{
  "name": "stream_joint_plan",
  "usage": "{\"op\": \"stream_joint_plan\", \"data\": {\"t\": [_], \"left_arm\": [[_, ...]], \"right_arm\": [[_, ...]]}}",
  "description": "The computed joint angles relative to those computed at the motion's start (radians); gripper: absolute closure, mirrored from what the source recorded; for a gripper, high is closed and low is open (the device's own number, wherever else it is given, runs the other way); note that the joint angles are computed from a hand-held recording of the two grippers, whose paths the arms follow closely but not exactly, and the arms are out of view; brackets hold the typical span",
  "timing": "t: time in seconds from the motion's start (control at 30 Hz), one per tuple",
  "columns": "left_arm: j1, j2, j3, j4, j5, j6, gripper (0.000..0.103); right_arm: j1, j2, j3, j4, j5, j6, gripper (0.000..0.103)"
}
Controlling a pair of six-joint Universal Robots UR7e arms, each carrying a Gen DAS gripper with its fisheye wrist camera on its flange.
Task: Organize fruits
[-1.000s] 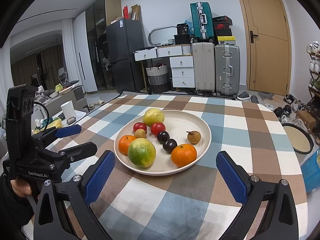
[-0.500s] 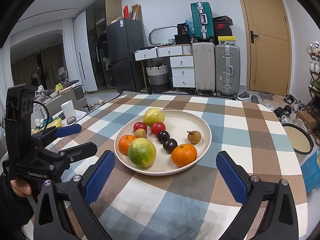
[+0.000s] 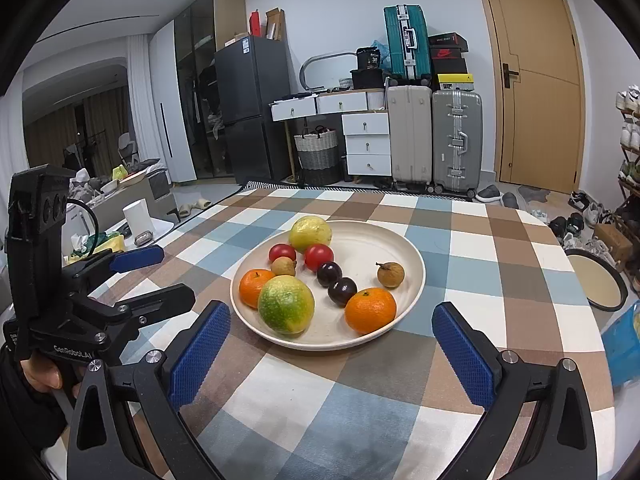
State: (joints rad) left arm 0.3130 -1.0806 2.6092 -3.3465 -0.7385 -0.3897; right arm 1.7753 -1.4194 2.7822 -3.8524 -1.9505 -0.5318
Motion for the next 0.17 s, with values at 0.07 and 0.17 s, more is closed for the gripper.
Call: {"op": "stream_joint_plan", "data": {"t": [0.07,0.17], "left_arm": [[0.001,-0.004,0.001,0.001,-0.002,-0.002,0.001],[-0.003,0.000,0.001,0.000,0.000,-0.003,0.001]], "right_arm": [[0.000,-0.001,0.001,-0.001,0.000,-0.001,0.000],[0.000,0.000,0.001,-0.002,0.000,0.001,0.000]]}}
